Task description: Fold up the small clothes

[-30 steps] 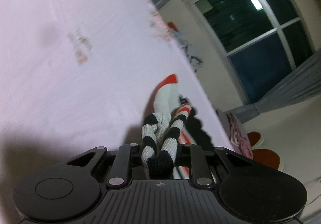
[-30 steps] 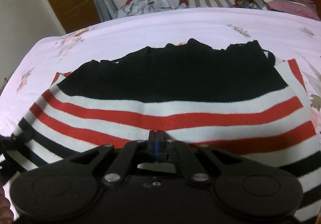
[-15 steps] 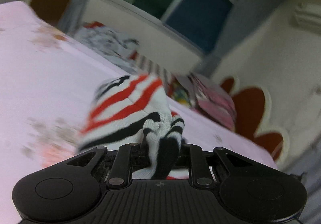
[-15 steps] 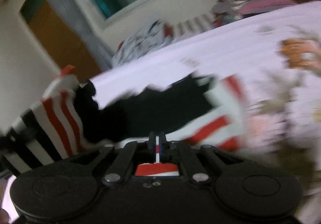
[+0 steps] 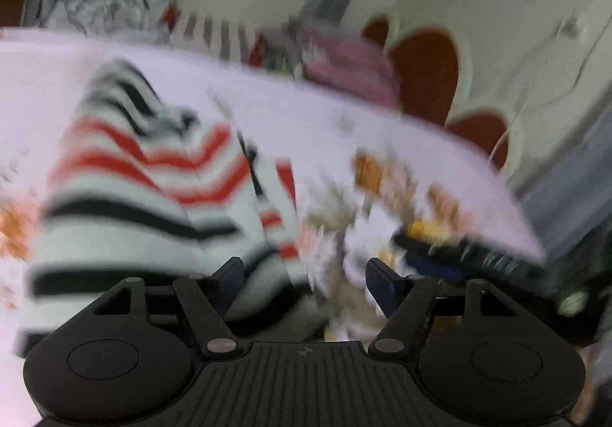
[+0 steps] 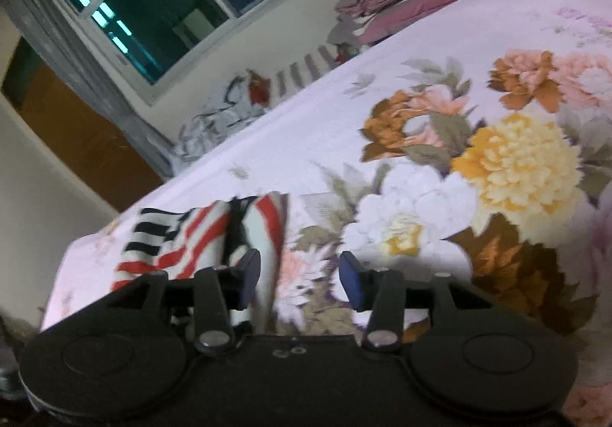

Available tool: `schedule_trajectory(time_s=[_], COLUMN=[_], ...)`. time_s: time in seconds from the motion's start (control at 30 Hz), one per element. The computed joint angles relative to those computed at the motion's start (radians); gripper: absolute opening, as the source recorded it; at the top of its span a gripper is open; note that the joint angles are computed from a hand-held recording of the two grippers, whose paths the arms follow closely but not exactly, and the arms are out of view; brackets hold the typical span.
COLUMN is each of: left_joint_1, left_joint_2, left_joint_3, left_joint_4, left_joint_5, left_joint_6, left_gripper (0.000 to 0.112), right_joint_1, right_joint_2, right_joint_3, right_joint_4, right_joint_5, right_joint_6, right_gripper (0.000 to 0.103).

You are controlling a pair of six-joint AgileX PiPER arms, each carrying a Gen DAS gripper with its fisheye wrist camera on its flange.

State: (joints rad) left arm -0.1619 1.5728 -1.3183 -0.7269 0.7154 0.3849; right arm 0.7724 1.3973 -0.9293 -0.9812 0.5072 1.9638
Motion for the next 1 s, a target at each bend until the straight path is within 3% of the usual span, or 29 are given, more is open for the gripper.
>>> schedule_trajectory(time_s=[0.13, 0.2, 0.27, 0.4, 0.47, 0.53, 0.67, 0.73, 0.8, 0.93, 1.0], left_joint_1=[0.175, 0.264, 0.335, 0.398, 0.394, 0.364, 0.349, 0.355, 0.389, 0.335, 0.343], left_joint_2=[-0.031, 0.02, 0.062, 0.158, 0.196, 0.215, 0.24, 0.235, 0.236, 0.292, 0.306], left_joint_3=[-0.005, -0.049, -0.057, -0.07, -0.066, -0.048, -0.047, -0.017, -0.019, -0.094, -0.112], left_joint_4=[0.012, 0.05, 0.006, -0.054, -0.073, -0.076, -0.092, -0.208, -0.316, -0.163, -0.187], left_joint_5=[-0.041, -0.011, 0.004, 0.062, 0.067, 0.026, 0.004, -0.041, 0.002, 0.008, 0.036], left_joint_6=[0.027, 0.012, 0.05, 0.093, 0.116, 0.124, 0.156, 0.257, 0.305, 0.243, 0.232], left_gripper=[0.07, 0.069, 0.065, 0.057, 0.044, 0.041, 0.041, 0.041, 0.041, 0.041, 0.041], right_joint_1=[-0.043, -0.044, -0.056, -0.075, -0.075, -0.068, -0.048, -0.038, -0.028, 0.015, 0.052], right_joint_2=[0.085, 0.14, 0.198, 0.313, 0.378, 0.436, 0.489, 0.504, 0.507, 0.491, 0.482], right_joint_3=[-0.088, -0.148, -0.219, -0.378, -0.461, -0.529, -0.61, -0.638, -0.65, -0.642, -0.649], right_joint_4=[0.135, 0.201, 0.339, 0.636, 0.705, 0.728, 0.711, 0.69, 0.666, 0.526, 0.426], right_joint_5=[-0.138, -0.158, -0.164, -0.08, -0.005, 0.069, 0.128, 0.149, 0.162, 0.17, 0.205], right_joint_6=[-0.142, -0.22, -0.385, -0.745, -0.83, -0.872, -0.901, -0.893, -0.883, -0.815, -0.777], right_gripper=[0.046, 0.056, 0.057, 0.056, 0.055, 0.052, 0.043, 0.036, 0.026, 0.018, 0.017])
